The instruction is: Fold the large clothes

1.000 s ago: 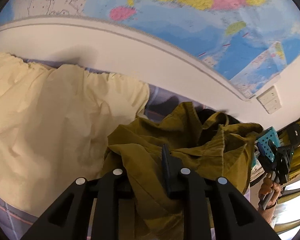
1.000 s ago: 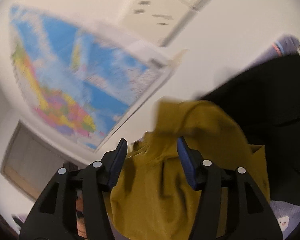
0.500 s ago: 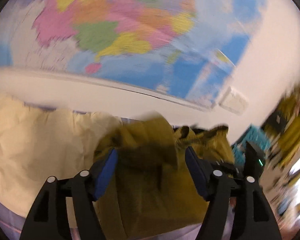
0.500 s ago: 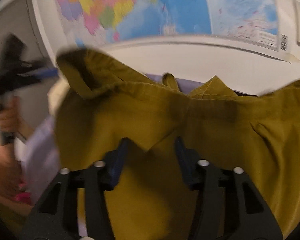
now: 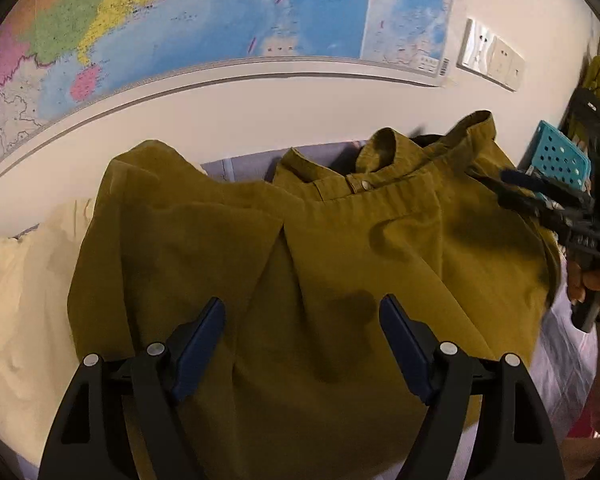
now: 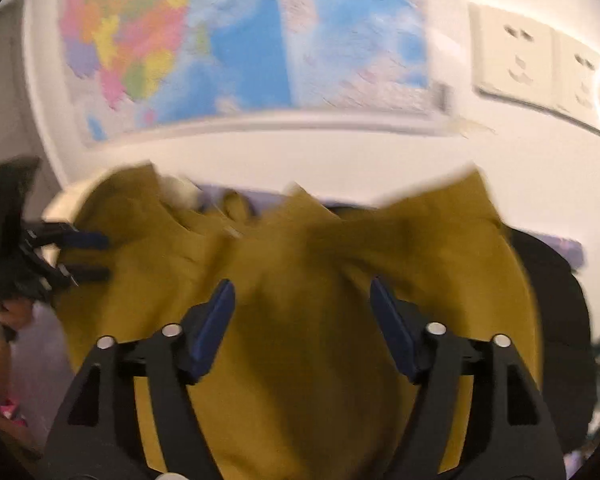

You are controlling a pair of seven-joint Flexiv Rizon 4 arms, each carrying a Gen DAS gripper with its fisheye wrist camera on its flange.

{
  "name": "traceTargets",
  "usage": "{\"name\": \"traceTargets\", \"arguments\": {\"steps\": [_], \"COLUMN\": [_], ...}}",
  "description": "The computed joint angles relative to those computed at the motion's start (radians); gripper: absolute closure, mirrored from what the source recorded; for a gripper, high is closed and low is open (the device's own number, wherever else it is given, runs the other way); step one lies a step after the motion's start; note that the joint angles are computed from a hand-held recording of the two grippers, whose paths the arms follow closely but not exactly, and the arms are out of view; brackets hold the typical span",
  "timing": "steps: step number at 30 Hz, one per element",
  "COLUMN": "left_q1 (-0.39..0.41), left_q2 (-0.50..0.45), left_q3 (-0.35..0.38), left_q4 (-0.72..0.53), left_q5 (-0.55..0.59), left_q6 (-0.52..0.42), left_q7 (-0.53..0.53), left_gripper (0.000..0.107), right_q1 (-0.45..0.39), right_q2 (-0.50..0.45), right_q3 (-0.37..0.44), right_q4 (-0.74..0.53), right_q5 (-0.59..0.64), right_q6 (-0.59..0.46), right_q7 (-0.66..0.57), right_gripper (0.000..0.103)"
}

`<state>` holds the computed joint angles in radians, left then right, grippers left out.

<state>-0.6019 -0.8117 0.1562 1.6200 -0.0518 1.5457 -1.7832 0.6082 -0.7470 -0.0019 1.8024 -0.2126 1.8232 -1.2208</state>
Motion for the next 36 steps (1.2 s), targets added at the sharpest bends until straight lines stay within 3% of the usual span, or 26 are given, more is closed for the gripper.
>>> {"name": "traceTargets", "arguments": {"steps": [1, 3, 4, 5, 8, 10, 12, 13, 15, 18, 19, 20, 22, 24, 26, 29, 31, 36], "left_q1": [-0.018, -0.064, -0.079, -0.094, -0.106, -0.112, -0.140, -0.131, -0.148, -0.193, -0.202, -0.206, -0.227, -0.290, -0.355, -0.421, -0.410, -0.338], "left_q2": [-0.010, -0.032, -0.039, -0.048, -0.062, -0.069, -0.088, -0.096, -0.117, -0.135, -0.126, -0.109, -0.078, -0.052, -0.035, -0.031, -0.022, -0.027], "left_q3": [0.025, 0.088, 0.109, 0.132, 0.162, 0.181, 0.237, 0.230, 0.260, 0.318, 0.326, 0.329, 0.354, 0.438, 0.519, 0.588, 0.569, 0.460], "left_q4": [-0.013, -0.045, -0.056, -0.074, -0.107, -0.120, -0.140, -0.155, -0.193, -0.239, -0.226, -0.196, -0.125, -0.015, 0.108, 0.252, 0.313, 0.349], "left_q5": [-0.001, 0.002, 0.006, 0.011, 0.041, 0.062, 0.080, 0.084, 0.103, 0.150, 0.170, 0.194, 0.245, 0.266, 0.249, 0.179, 0.156, 0.134], "left_q6": [-0.005, -0.024, -0.037, -0.058, -0.084, -0.079, -0.083, -0.095, -0.141, -0.210, -0.191, -0.143, -0.032, 0.117, 0.251, 0.346, 0.382, 0.438], "left_q7": [-0.013, -0.046, -0.062, -0.080, -0.129, -0.168, -0.228, -0.238, -0.274, -0.334, -0.355, -0.377, -0.427, -0.487, -0.539, -0.583, -0.586, -0.555], "left_gripper": [0.030, 0.030, 0.030, 0.030, 0.030, 0.030, 0.030, 0.030, 0.030, 0.029, 0.029, 0.029, 0.024, 0.019, 0.018, 0.016, 0.016, 0.016], "right_q1": [-0.005, 0.022, 0.019, 0.006, 0.052, 0.002, -0.074, -0.073, -0.043, -0.127, -0.135, -0.132, -0.118, -0.169, -0.243, -0.283, -0.257, -0.348], "right_q2": [-0.003, -0.019, -0.025, -0.032, -0.028, -0.024, -0.042, -0.051, -0.075, -0.098, -0.088, -0.067, -0.023, 0.027, 0.068, 0.090, 0.102, 0.038], "right_q3": [-0.002, -0.045, -0.045, -0.034, -0.119, -0.086, -0.016, -0.029, -0.042, 0.060, 0.069, 0.063, 0.044, 0.097, 0.167, 0.194, 0.169, 0.237], "right_q4": [-0.002, -0.008, -0.012, -0.026, -0.028, -0.041, -0.077, -0.081, -0.123, -0.151, -0.134, -0.099, -0.020, 0.079, 0.191, 0.295, 0.354, 0.390], "right_q5": [-0.003, -0.007, -0.013, -0.022, 0.084, 0.092, 0.038, -0.004, 0.037, 0.017, 0.019, 0.027, 0.050, 0.040, 0.019, 0.014, 0.052, -0.027], "right_q6": [-0.030, -0.067, -0.071, -0.078, 0.047, 0.082, 0.052, 0.023, -0.078, -0.102, -0.074, -0.036, 0.057, 0.160, 0.243, 0.291, 0.302, 0.338], "right_q7": [0.003, 0.010, 0.008, 0.014, 0.052, 0.075, 0.115, 0.136, 0.096, 0.126, 0.128, 0.131, 0.126, 0.101, 0.102, 0.135, 0.141, 0.221], "right_gripper": [0.037, 0.063, 0.079, 0.103, 0.103, 0.103, 0.103, 0.103, 0.103, 0.098, 0.089, 0.067, 0.043, 0.043, 0.032, 0.027, 0.022, 0.015]}}
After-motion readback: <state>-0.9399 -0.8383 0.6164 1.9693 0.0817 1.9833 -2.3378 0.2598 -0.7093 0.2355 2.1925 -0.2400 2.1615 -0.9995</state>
